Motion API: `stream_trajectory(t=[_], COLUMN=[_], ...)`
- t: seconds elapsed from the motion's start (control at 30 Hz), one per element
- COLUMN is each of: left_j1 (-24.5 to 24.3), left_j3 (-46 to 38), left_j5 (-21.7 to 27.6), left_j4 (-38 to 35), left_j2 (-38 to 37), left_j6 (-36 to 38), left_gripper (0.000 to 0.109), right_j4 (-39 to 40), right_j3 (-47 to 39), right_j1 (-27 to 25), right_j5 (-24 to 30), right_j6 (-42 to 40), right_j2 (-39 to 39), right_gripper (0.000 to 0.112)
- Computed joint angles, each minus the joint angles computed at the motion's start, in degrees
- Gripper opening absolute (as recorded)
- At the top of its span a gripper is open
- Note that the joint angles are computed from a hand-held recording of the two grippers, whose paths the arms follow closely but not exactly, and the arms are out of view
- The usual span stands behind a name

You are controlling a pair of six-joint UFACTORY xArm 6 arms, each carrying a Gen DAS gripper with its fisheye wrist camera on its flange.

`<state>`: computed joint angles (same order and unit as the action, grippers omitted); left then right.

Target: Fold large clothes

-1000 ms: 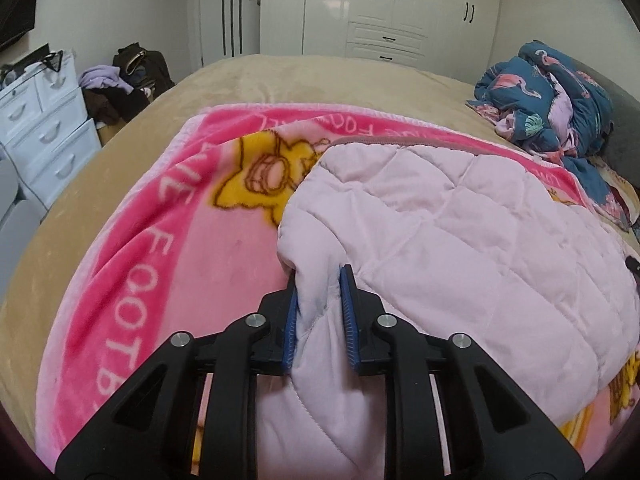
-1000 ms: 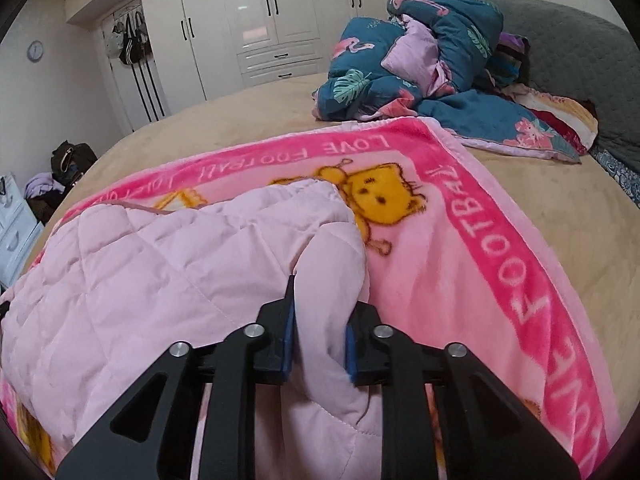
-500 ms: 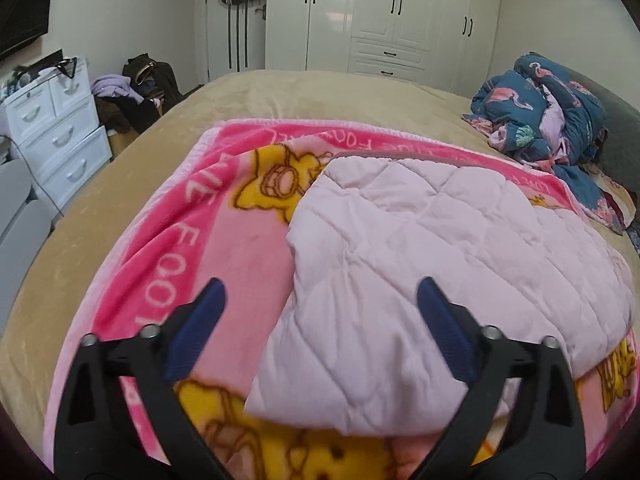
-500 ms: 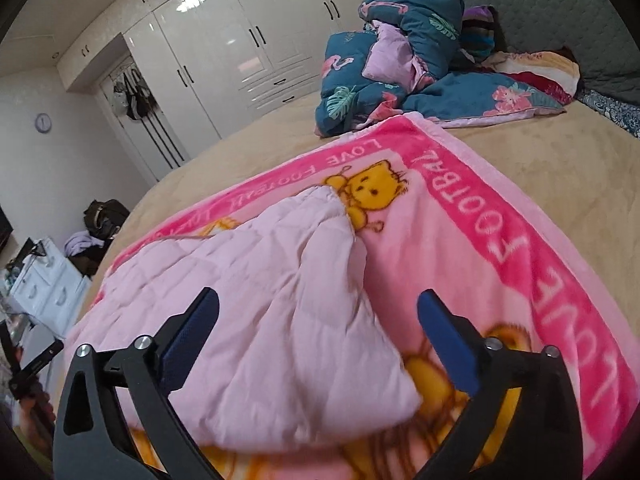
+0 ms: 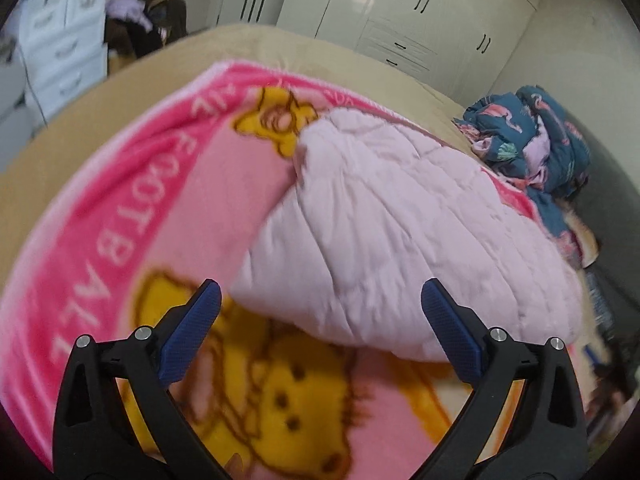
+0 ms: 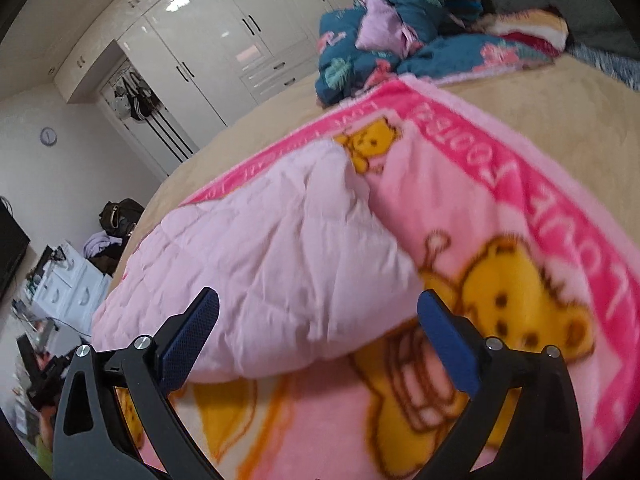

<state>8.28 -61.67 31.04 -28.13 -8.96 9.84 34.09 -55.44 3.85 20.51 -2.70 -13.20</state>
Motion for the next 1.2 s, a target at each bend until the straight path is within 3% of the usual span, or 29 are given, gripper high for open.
stream_trajectory(t=[0.33,0.47,0.63,0.8,0.97,1.2], left_j1=[-0.1,-0.3,-1.22,-1.8,-1.75,-2.55], left_j3=[1.28,-0.26,-4.02,-7.68,-10.33,-11.24], left_j5=[6.39,5.77,3.88,2.75,2.28,-0.03], left_j4=[-18.73,-22.97,-23.03,-22.72,-26.56,-25.58], left_j2=[1.92,5.45,9.89,13.86,17.58,18.65], left_j6=[3.16,0.67,-0.76,-2.0,-0.16,-0.67], left_gripper=[0.094,0.094,0.094,0.095,0.095,0.095], right_j4=[6.54,9.76,17.35,19.52,24.23,24.74], right_j3=[0.54,-1.32,-5.4,-9.78,-12.38,-15.38], right_j1=[1.93,1.91,1.32,1.2,1.02,1.26], right_j5=[0.92,0.77,1.51,2.19,2.86,2.1], right_j6=[1.5,2.19,-1.17,-2.87,-6.38,-8.46], right_j2=[2.35,5.38,10.88,15.34,18.36,20.95], right_gripper=[0.099,0.099,0.099,0.099,0.099,0.098])
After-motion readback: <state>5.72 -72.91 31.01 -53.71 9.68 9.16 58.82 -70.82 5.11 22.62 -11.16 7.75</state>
